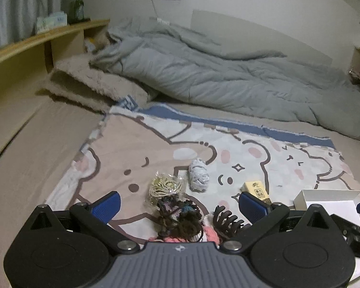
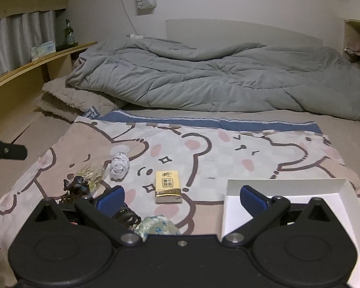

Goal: Organize objects
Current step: 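Grasp the brown yarn hair tie with left tool while right tool grasps the floral pouch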

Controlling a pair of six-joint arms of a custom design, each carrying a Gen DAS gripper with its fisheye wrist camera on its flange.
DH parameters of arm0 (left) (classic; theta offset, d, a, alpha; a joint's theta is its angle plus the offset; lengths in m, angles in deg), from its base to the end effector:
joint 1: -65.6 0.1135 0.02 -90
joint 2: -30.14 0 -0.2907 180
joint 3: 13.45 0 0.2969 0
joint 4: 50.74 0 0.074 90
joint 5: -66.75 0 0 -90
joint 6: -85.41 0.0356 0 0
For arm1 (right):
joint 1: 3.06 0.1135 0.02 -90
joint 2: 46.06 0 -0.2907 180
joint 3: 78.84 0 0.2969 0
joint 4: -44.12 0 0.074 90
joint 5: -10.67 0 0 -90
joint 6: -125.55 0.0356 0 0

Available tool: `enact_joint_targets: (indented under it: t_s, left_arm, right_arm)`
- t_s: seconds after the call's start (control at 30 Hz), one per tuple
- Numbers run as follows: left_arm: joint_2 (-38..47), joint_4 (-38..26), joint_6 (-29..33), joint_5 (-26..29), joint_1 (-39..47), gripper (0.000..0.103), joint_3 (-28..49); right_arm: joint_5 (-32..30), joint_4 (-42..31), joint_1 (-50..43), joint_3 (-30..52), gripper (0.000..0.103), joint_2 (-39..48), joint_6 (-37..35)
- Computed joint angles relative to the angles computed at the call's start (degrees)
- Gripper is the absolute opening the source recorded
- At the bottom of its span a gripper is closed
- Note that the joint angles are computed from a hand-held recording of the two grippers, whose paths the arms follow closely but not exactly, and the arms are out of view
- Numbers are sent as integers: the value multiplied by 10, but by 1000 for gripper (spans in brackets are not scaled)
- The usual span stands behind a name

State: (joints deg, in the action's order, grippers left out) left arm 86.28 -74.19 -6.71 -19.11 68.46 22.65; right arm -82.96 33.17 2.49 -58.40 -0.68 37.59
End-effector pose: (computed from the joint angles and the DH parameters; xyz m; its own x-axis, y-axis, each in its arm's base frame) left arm 0.2163 0.0082 0.1778 -0.6870 -0.0713 -0.7232 -0.0229 0.9968 -0.0765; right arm 0.1727 0.0190 0.1310 -0.5884 -0.0215 -0.8083 -0.1267 0.9897 0.0659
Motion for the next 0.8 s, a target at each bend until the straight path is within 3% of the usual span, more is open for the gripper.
enact_joint_targets:
  t_s: [0.27,0.43,0.53,0.8]
  left_arm:
    - [199,112,-58,-25,-4,103,44]
    - [300,164,-85,-49,-15,103,67]
    - [344,188,-82,-74,-24,103,72]
    - [404,160,-97,-70,-17,103,106]
  right_arm:
    - [-35,179,1,-7,103,174,9]
    - [-36,196,9,13,103,267,-10]
    - [-66,208,1,19,91,317,-28]
    - [-87,266,14,23,80,416,-31]
